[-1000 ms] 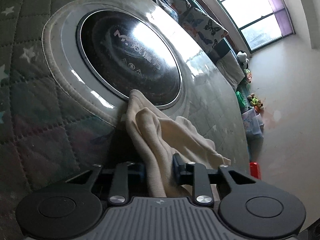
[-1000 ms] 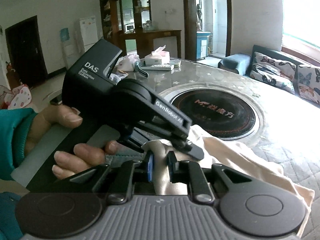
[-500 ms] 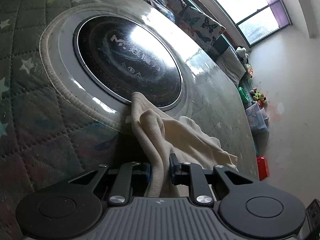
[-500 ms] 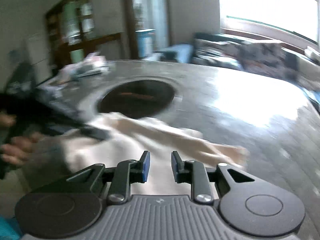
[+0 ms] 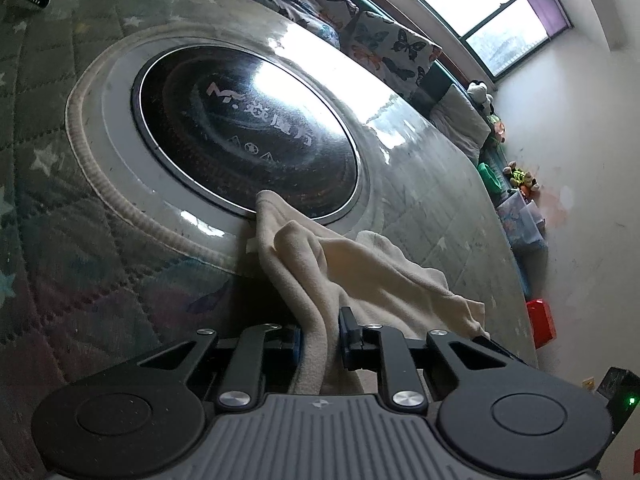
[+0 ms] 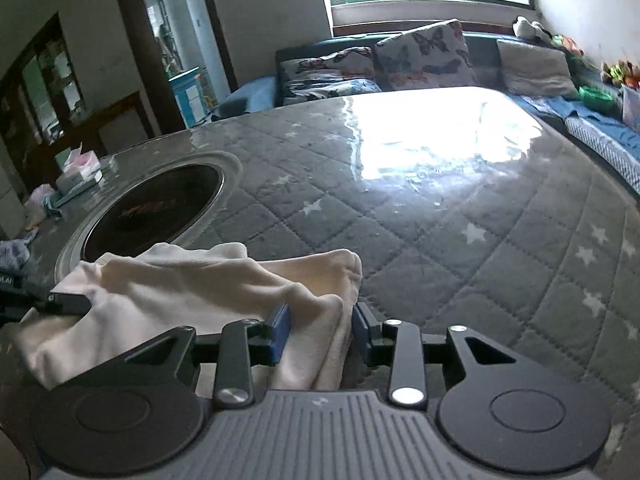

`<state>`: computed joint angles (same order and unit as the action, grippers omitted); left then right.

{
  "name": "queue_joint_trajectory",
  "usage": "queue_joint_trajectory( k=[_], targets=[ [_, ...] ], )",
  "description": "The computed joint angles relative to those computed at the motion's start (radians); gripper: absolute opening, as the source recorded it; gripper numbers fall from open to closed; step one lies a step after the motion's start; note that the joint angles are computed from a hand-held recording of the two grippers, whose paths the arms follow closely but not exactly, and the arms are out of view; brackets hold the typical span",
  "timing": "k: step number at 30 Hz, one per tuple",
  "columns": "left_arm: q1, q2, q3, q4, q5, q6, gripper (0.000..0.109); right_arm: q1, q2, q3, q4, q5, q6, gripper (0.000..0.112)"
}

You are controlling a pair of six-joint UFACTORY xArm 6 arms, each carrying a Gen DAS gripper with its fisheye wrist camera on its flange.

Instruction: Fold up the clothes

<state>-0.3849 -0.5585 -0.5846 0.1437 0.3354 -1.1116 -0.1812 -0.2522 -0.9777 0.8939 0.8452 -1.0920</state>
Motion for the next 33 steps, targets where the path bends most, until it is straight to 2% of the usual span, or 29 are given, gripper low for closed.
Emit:
queue_joint_trajectory(
  k=[3, 4, 6, 9, 13, 17, 23, 33],
  targets=[
    [-0.002, 0.009, -0.01, 0.019, 0.007, 0.001, 0.019, 0.003, -0.001, 0.005, 0.014, -0.003, -0.008, 0.033],
    [-0.003, 0.012, -0.014, 0.029, 0.01, -0.002, 0.019, 0.002, -0.003, 0.006, 0.012, 0.001, -0.002, 0.03],
    [-0.004, 0.018, -0.021, 0.052, 0.015, -0.007, 0.019, -0.004, -0.006, 0.003, 0.011, 0.014, 0.0, 0.015],
    [-0.007, 0.024, -0.036, 0.107, 0.033, -0.012, 0.017, -0.006, -0.025, 0.013, 0.01, 0.018, -0.005, 0.011],
    [-0.02, 0.042, -0.075, 0.201, 0.078, -0.007, 0.015, -0.011, -0.05, 0.026, 0.03, 0.022, -0.027, 0.01],
    [-0.029, 0.069, -0.119, 0.274, 0.088, 0.005, 0.015, -0.025, -0.082, 0.036, 0.071, 0.028, -0.061, 0.01],
    [-0.035, 0.137, -0.205, 0.292, 0.088, 0.046, 0.014, -0.027, -0.12, 0.03, 0.116, 0.004, -0.095, 0.01],
    [-0.054, 0.293, -0.364, 0.281, 0.054, 0.089, 0.014, -0.056, -0.089, -0.045, 0.146, -0.042, -0.117, 0.009]
  ],
)
